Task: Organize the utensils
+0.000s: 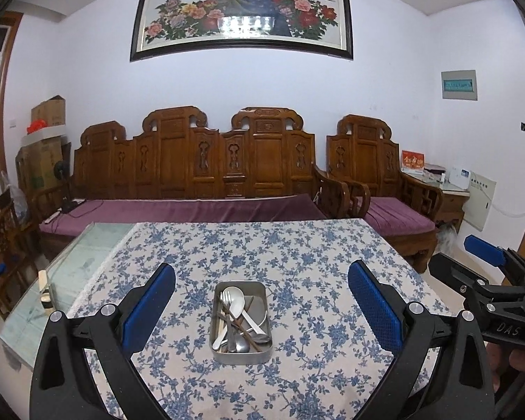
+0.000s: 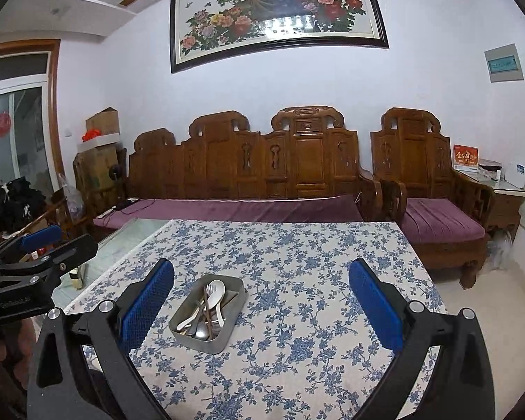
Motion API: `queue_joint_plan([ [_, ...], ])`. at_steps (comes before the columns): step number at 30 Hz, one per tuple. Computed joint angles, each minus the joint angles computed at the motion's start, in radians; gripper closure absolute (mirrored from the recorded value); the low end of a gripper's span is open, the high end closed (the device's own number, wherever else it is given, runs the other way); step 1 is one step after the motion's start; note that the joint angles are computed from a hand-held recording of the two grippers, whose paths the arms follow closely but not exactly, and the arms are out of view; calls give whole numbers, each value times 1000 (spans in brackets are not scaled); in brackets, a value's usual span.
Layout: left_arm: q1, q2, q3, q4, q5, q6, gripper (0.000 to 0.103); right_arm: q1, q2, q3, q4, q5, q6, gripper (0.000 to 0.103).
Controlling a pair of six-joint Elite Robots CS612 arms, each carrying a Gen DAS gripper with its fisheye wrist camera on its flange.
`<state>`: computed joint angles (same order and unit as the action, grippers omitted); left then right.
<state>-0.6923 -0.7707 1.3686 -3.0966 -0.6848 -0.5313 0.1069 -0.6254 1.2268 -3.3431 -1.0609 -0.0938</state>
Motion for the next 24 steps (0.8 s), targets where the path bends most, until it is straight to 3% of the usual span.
queue_joint_plan([
  [24, 1, 8, -5, 7, -10, -18, 8, 0, 0, 0, 1, 0, 0, 2],
])
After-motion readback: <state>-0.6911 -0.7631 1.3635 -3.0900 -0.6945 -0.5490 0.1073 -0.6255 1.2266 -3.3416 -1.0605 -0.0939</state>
